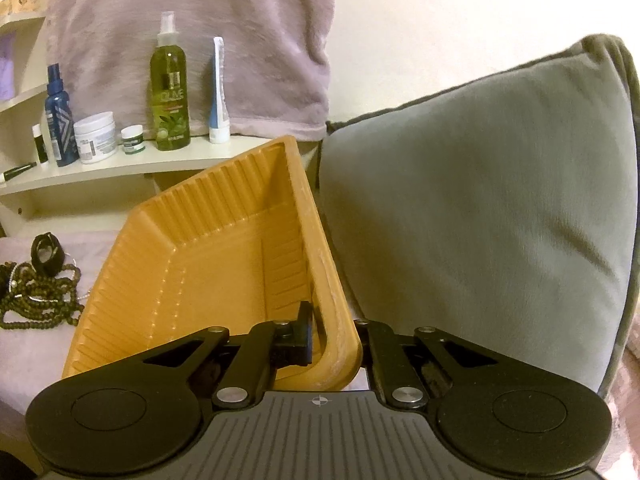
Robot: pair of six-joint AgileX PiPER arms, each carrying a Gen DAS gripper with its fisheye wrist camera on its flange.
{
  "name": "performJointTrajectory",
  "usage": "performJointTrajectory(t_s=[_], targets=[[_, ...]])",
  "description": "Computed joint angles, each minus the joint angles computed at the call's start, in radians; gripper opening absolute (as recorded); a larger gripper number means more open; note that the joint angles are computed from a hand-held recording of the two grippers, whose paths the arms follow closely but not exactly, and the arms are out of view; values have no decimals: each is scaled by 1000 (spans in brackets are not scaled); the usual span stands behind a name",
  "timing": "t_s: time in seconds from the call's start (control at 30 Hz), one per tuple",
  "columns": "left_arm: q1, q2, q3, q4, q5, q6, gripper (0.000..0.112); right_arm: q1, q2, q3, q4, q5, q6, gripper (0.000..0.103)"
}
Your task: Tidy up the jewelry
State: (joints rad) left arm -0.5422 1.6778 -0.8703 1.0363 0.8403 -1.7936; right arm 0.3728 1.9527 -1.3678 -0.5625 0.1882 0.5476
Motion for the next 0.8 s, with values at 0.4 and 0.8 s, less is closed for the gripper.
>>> performJointTrajectory(t_s=[0.4, 0.8], targets=[[8, -1, 27, 48, -28, -42, 8, 17, -3, -2, -107, 14, 93, 7], [-48, -23, -100, 35, -49, 56, 8, 16, -4, 0, -101, 9, 87, 7]])
